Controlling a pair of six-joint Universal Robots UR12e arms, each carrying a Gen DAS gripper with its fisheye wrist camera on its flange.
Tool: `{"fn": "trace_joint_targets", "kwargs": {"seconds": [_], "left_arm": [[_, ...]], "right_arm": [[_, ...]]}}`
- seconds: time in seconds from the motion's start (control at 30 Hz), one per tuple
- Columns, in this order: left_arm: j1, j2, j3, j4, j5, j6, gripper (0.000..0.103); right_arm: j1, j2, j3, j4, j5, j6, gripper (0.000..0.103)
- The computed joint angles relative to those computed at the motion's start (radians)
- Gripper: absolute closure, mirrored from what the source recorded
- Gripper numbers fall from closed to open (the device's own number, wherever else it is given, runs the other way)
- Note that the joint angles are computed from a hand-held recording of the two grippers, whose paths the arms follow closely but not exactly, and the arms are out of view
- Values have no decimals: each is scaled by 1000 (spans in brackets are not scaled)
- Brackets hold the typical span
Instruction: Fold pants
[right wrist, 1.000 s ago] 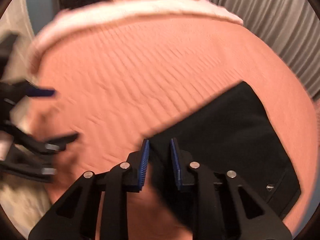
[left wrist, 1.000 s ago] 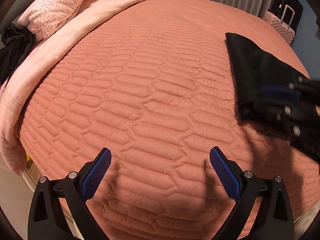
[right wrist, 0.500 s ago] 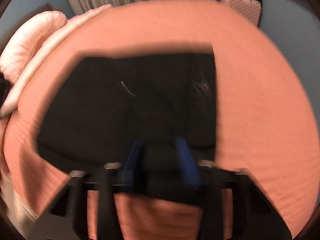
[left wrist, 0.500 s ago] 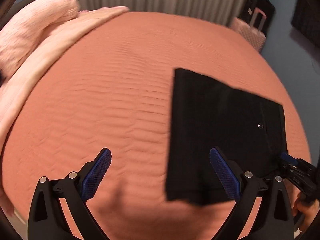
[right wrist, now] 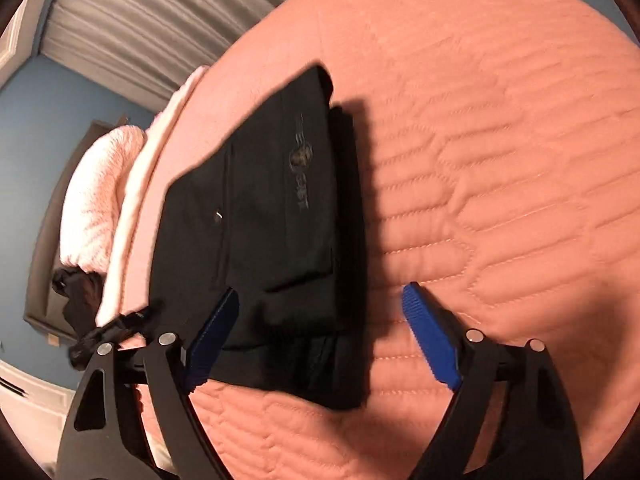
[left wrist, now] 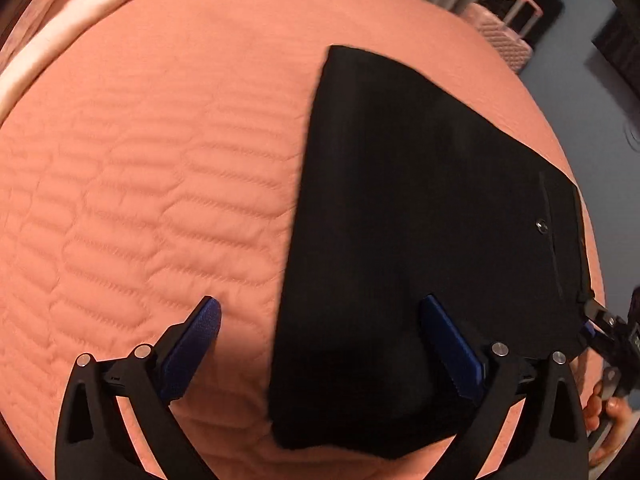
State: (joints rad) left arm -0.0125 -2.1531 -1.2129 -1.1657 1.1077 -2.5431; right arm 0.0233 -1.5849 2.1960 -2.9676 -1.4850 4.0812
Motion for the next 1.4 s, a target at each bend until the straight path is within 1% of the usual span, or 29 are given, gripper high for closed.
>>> {"fn": "trace_joint_targets", "kwargs": {"seconds": [0.07,0.1,0.17,0.2,0.23,0.3,0.4,0.5,0.57,0.6,0.63,0.67,0.7,0.73,0.8,0.87,0.9,0.93,1.0,1.07,1.1,1.13,1.17,1.2,1.23,1.27,1.3,1.37,1.4], "left_arm": [[-3,-10,19,-27,-5,-11,5],[-4,-18,35,-49,-7,-20,5],[-10,-16,39,-44,13,1,12],[-14,-16,43,-43,12,10,25],[-16,-13,48,-58,8,29,47],[-19,-15,73,-103,-1,39,80],[-2,4,78,-129,-32,41,92],[44,46,63,-229,-81,105,92],[64,87,-4,-241,-28,141,89],[60,98,-42,-200,28,141,79],[55,110,-95,-122,79,149,62],[58,123,-141,-39,87,135,59],[68,134,-163,1,53,110,57],[70,138,-157,1,61,99,57],[66,159,-171,122,121,60,58],[68,180,-185,255,124,51,58],[65,184,-180,276,114,50,58],[60,183,-169,280,97,58,58],[35,172,-142,271,64,100,50],[6,144,-114,255,82,108,48],[-23,106,-75,196,118,111,48],[-49,76,-48,152,195,117,47],[-70,44,-38,144,237,116,43],[-78,27,-24,175,237,77,28],[-70,20,-7,168,222,54,23],[-61,12,26,136,222,24,29],[-55,10,44,142,223,7,47],[-50,0,72,178,172,-45,49],[-58,-17,95,166,189,-39,48]], "right_arm": [[6,10,-10,-1,-21,-28,20],[2,14,-13,-12,-14,-20,29],[-8,24,-30,-6,10,-23,63],[-8,35,-44,16,32,-19,65],[-3,44,-60,41,33,-25,68],[8,53,-88,95,22,-50,76],[20,34,-104,95,8,-65,80],[59,-26,-113,146,-15,-107,81],[90,-49,-102,209,-23,-122,78],[105,-45,-95,236,-37,-143,71],[109,-30,-65,222,-26,-136,67],[101,-23,-24,166,-1,-87,66],[84,-42,14,88,28,3,65],[78,-51,30,51,33,66,61],[103,-69,9,103,-70,82,61],[161,-79,-62,257,-279,8,61],[182,-75,-85,281,-357,-2,61],[189,-71,-106,264,-392,-1,61],[176,-39,-133,156,-346,-43,62],[159,34,-204,119,-277,-148,63],[149,57,-221,112,-240,-174,63],[128,98,-249,129,-175,-197,65],[111,129,-276,188,-132,-225,68],[99,154,-286,248,-132,-251,90],[78,159,-262,266,-120,-234,103],[46,137,-235,242,-72,-176,103],[36,120,-206,191,-65,-96,102],[47,109,-215,162,-117,-60,97],[52,123,-229,133,-92,-83,97]]}}
